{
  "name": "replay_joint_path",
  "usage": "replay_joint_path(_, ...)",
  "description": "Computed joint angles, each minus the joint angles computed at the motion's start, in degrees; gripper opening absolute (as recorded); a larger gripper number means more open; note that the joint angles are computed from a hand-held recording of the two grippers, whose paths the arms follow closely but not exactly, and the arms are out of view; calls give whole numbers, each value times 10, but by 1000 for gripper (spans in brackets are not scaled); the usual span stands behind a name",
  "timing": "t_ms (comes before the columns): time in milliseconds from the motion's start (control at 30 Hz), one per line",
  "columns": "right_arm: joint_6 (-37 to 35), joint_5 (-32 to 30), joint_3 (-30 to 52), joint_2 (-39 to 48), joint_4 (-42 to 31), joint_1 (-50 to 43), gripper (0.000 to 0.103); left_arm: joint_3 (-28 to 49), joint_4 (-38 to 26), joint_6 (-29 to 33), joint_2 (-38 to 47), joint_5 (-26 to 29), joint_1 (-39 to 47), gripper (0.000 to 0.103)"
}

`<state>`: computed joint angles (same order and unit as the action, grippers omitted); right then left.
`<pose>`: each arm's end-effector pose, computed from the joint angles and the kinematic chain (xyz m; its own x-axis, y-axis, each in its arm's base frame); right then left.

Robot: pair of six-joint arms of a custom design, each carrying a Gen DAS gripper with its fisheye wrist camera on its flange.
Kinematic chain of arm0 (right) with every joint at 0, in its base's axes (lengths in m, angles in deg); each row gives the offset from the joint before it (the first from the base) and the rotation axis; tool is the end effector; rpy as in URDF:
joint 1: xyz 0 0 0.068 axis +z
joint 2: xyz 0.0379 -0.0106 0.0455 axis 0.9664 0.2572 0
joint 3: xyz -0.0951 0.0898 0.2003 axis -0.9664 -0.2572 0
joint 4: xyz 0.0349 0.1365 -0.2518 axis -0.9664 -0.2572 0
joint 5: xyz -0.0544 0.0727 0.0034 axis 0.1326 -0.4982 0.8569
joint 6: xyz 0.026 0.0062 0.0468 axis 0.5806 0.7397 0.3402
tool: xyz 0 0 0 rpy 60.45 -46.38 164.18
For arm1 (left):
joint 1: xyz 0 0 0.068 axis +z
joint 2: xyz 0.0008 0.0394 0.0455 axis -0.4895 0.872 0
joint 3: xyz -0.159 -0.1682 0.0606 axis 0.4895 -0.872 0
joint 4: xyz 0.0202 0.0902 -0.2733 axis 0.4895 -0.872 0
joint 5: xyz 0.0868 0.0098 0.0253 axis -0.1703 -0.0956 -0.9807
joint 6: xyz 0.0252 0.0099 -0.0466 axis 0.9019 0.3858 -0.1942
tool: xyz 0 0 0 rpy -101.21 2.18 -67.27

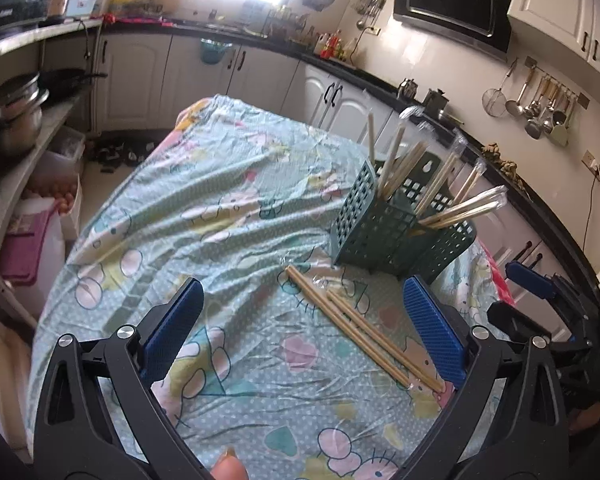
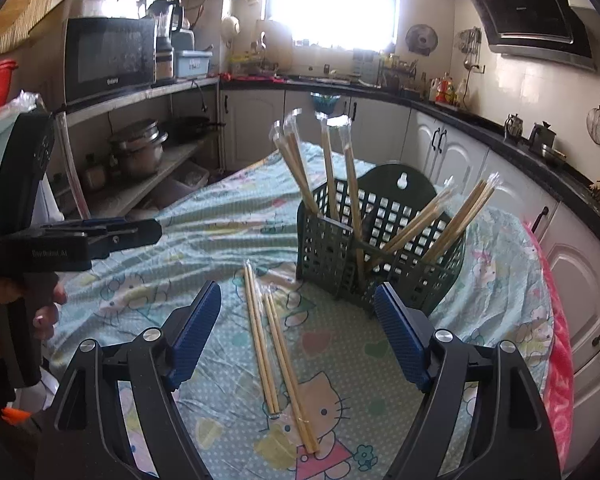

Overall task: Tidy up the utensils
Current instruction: 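Move both open tools back to the remaining chopsticks on the sheet, then close the left tool on a chopstick while the right tool grasps another chopstick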

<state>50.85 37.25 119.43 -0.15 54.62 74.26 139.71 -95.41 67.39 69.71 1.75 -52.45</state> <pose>0.2751 0.0031 0.2657 -0.5508 -0.2147 -0.8065 -0.2771 0.9586 -0.0659 0.3345 -0.1482 0.2411 -0.6794 -0.0638 -0.7310 0.2815 0.8973 -0.3400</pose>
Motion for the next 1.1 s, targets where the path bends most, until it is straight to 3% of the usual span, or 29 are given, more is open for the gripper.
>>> replay_joint_path(200,-7,-1,8,53,-1,-2,59,20,-2,-11,48,30,4,78)
replay_joint_path(367,-18,9,21,100,2,5,43,55,-9,-28,102,78,11,55)
replay_joint_path(567,-26,6,56,171,1,9,30,123,-32,-35,178,103,5,37)
replay_joint_path(767,-31,9,96,240,3,22,26,211,-59,-57,264,138,9,36)
replay_joint_path(1100,-35,18,175,339,-10,50,23,343,-109,-80,384,147,26,36)
